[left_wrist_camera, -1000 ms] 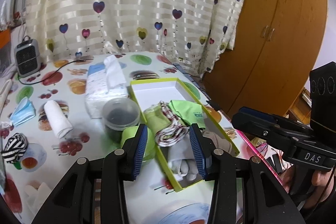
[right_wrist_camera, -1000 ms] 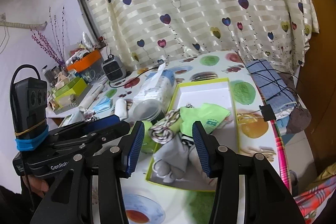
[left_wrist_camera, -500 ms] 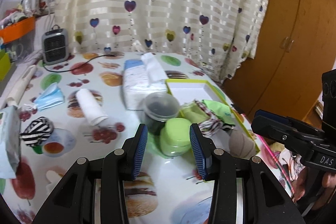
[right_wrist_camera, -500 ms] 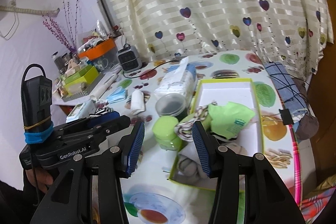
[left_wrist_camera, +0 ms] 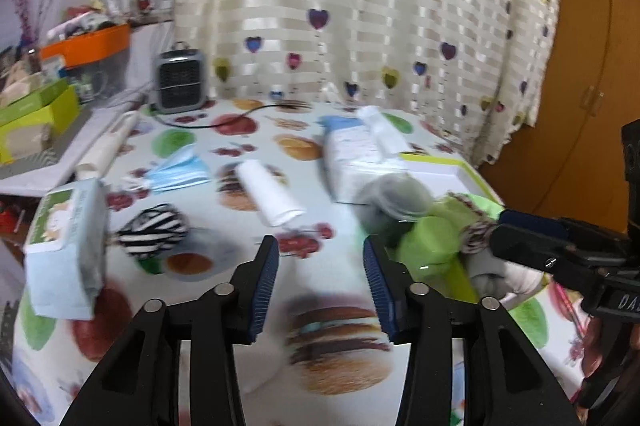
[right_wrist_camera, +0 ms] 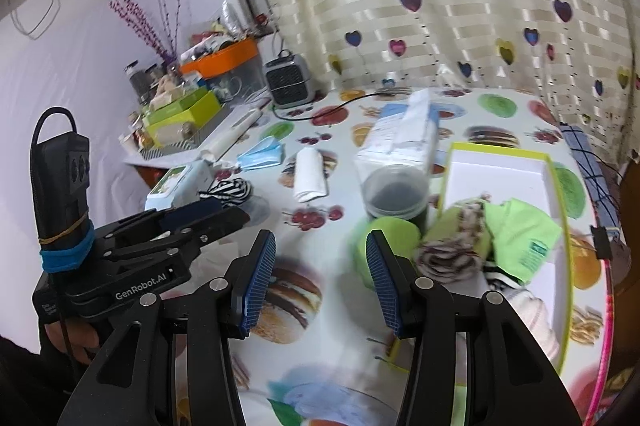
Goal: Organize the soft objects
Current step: 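Withdraw both tools from the box toward the remaining table items, then grasp the white rolled towel with the right gripper while the left grasps the white knit cloth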
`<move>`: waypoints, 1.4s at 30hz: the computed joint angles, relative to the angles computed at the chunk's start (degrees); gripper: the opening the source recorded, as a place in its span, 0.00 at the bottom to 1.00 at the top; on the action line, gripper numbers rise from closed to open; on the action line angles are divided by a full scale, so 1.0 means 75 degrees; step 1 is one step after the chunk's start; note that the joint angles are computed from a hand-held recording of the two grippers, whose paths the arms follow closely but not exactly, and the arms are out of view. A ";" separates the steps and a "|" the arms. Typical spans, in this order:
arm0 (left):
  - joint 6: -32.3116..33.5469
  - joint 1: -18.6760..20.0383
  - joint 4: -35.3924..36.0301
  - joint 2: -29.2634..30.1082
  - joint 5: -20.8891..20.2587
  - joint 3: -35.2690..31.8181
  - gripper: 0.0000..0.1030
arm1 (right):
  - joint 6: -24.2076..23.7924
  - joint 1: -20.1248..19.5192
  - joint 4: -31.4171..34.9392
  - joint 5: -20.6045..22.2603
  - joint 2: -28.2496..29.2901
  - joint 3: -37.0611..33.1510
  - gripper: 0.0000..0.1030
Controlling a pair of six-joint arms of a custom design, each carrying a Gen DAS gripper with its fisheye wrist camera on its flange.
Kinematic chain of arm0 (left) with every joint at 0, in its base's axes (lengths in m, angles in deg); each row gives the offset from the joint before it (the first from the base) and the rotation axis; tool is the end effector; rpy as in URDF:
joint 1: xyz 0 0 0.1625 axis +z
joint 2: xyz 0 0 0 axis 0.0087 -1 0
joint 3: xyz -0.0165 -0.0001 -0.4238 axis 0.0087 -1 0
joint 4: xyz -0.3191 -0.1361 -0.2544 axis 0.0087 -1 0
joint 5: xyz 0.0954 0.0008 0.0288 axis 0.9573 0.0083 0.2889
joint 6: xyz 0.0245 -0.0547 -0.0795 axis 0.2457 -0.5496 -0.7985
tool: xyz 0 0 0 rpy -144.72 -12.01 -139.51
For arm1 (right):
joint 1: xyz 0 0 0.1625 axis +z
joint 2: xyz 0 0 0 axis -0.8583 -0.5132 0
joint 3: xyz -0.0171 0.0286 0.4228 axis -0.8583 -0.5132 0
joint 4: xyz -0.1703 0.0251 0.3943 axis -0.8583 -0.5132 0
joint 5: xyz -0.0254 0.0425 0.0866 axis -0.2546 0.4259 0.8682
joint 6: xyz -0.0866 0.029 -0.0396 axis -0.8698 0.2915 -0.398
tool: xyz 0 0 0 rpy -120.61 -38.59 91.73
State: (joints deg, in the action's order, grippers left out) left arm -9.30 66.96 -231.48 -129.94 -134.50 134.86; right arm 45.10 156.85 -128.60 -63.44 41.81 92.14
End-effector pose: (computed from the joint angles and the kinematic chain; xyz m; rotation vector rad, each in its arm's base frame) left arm -0.1439 -0.7485 0.1313 1.2114 2.5325 -0.7197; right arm 0.1744 -0.6273 0.1339 0.2117 -2.3718 1.1806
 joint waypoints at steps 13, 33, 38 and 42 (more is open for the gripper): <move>-0.0162 0.0582 -0.0037 -0.0037 0.0365 -0.0324 0.55 | -0.0279 0.0217 0.0808 -0.0109 0.0493 -0.0843 0.47; -0.0457 0.0840 0.1043 0.0348 0.0572 -0.0649 0.56 | -0.0427 0.0227 0.2241 -0.0204 0.1218 -0.2210 0.47; -0.0384 0.0872 0.0916 0.0450 0.0557 -0.0708 0.56 | -0.0542 0.0216 0.2699 -0.0265 0.1479 -0.2775 0.47; -0.0355 0.0910 0.0953 0.0462 0.0474 -0.0765 0.40 | -0.0638 0.0195 0.3068 -0.0304 0.1698 -0.3266 0.47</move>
